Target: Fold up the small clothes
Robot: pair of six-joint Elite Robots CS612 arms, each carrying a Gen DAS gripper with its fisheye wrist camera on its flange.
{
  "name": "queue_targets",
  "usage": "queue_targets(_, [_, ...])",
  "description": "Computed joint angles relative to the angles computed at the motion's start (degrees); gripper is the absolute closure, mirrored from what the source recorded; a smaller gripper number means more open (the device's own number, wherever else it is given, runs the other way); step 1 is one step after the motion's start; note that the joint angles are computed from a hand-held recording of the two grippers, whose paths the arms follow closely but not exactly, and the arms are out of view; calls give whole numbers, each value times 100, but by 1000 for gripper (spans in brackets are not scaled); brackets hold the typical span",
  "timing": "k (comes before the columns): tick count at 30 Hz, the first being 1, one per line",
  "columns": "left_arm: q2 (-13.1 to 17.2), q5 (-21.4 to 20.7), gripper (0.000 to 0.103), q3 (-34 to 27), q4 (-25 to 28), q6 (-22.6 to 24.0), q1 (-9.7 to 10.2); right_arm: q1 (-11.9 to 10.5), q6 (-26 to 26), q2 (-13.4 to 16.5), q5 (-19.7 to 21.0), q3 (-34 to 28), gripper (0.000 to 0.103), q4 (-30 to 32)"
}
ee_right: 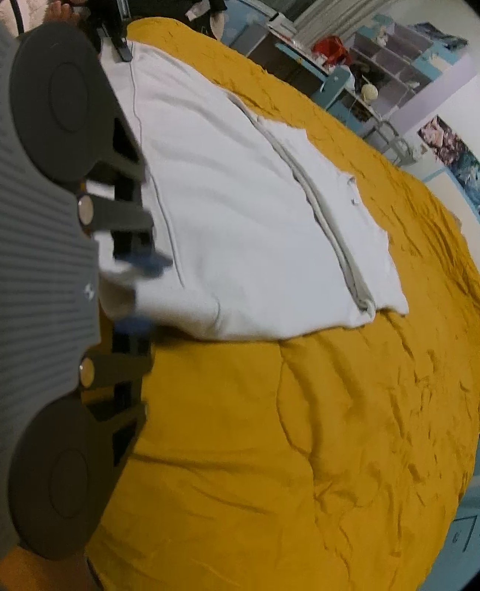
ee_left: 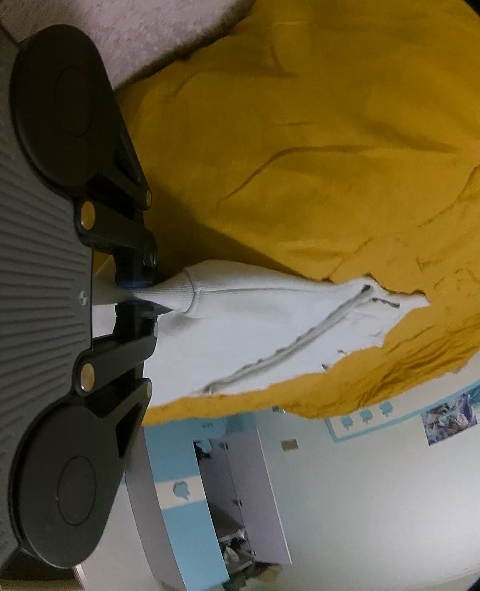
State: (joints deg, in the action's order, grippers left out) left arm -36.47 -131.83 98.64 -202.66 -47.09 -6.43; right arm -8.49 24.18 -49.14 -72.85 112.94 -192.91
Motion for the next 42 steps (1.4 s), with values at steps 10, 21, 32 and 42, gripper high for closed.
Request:
queue_targets(10, [109, -377, 98, -324, -740, -358, 38, -271, 1420, 75, 789, 67, 100, -959])
queue_targets(21, [382, -402, 98, -926, -987, -621, 13, -253, 1464, 168, 707, -442, 100, -1197])
queue_targets(32, [1236, -271, 98, -3210, 78, -381, -72, -281, 2200, 1087, 466, -2575, 101, -493])
queue_targets(42, [2541, 314, 99, -6021, 2131, 168, -198, -240, 2141, 2616, 50, -5616, 101, 1439])
